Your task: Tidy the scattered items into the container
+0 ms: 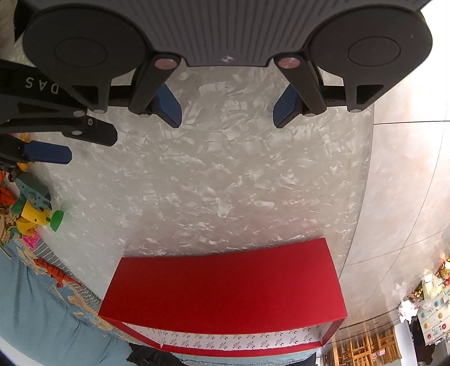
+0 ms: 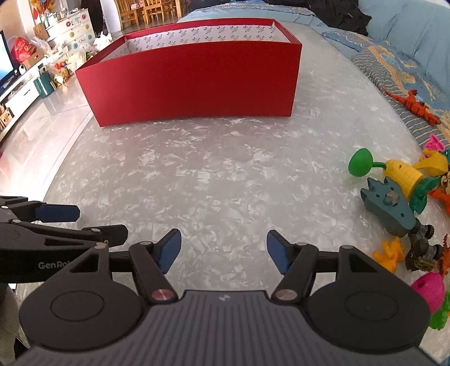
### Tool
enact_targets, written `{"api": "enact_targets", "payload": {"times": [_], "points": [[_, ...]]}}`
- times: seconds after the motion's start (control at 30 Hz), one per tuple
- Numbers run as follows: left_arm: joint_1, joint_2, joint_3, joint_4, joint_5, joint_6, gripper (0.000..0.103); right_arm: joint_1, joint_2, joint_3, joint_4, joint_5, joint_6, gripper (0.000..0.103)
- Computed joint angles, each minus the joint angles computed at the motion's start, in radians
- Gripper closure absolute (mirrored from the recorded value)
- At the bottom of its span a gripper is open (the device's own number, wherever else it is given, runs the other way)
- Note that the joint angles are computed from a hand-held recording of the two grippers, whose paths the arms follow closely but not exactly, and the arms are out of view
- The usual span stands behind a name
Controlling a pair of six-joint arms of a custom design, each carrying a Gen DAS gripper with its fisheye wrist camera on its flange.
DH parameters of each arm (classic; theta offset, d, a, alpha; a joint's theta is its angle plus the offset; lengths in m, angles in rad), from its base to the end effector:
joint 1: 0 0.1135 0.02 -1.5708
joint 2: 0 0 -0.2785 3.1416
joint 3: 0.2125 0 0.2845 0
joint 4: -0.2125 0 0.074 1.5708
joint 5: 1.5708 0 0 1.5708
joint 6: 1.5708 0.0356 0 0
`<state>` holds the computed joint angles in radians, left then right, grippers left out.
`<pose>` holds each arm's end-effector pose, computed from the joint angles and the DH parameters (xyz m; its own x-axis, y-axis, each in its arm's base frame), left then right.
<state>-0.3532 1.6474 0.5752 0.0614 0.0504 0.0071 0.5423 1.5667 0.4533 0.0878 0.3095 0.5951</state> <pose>0.2670 -0.1003 0.0828 -0.7923 0.2997 -0.5315 0.3762 0.9257 -0.0389 0.2210 0.1205 0.0767 -0.8062 0.1376 -0.5754 0.1155 0.9905 0.0751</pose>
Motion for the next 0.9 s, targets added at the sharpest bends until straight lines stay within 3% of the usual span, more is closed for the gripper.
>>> {"api": "enact_targets", "payload": {"times": [0.9], "points": [[-0.021,0.011,-0.004,0.031,-0.013,-0.011,0.026,-0.020,0.016,-0.008,0.007,-0.001,-0.018,0.037]]}}
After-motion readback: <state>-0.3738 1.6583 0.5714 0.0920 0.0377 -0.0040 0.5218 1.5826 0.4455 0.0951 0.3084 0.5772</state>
